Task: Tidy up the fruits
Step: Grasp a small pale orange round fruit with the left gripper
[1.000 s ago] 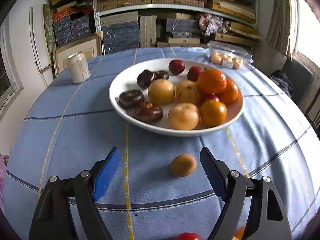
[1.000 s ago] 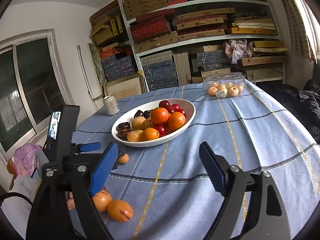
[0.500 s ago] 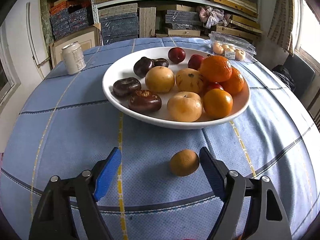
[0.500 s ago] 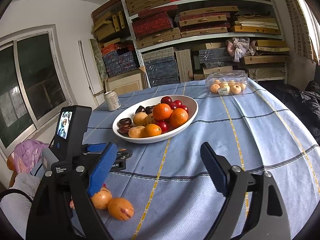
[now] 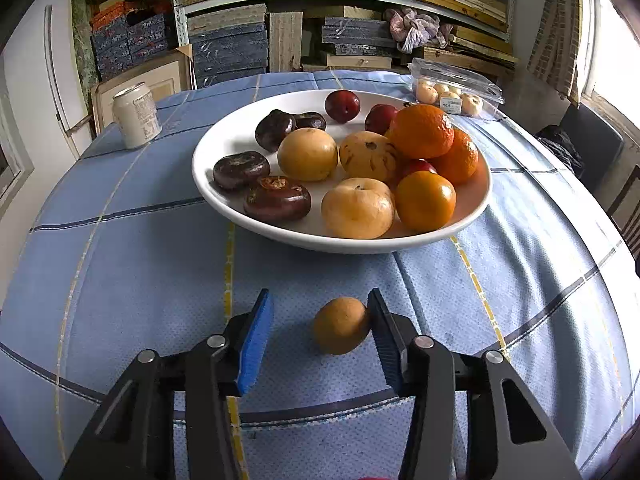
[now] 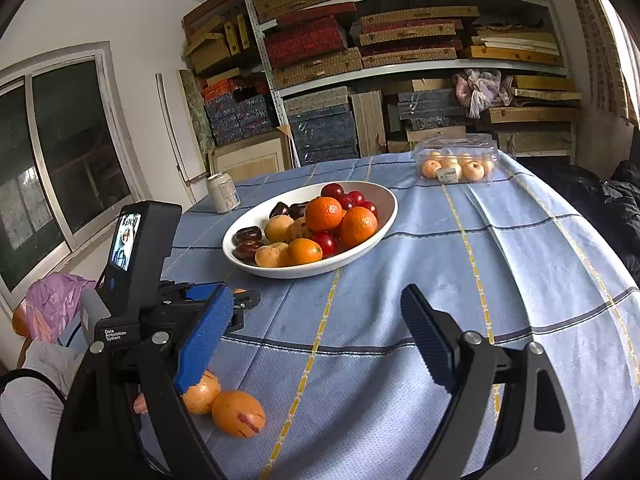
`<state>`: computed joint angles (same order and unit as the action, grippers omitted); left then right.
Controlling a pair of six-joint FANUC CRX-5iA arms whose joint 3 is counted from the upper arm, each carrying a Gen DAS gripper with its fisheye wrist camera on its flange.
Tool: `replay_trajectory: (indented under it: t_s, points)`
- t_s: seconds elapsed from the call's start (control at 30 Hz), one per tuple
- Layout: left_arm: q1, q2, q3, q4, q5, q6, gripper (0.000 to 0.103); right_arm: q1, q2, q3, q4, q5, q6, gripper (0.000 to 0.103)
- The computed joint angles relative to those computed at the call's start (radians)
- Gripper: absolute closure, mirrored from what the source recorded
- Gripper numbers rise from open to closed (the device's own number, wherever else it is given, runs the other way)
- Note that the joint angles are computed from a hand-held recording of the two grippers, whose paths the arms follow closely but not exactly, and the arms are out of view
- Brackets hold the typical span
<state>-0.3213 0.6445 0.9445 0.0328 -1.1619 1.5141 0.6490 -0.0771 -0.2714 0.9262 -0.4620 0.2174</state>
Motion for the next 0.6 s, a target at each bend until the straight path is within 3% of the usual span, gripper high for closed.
replay_trajectory:
  t_s: [0.1,0.37,0.6]
  points:
    - [-0.001,-0.007,-0.011,0.001,0.011,-0.006,0.076,0.0,0.004,0.005,-0.017,0.0,0.014,0.019]
    - [0.021,-0.065,-0.083,-0.005,0.068,0.061,0.076,-0.001,0.017,0.031,-0.102,-0.008,0.086,0.019]
    - [0.04,-0.179,-0.245,-0.002,0.125,0.089,0.076,0.005,0.012,0.022,-0.093,0.007,0.098,0.019]
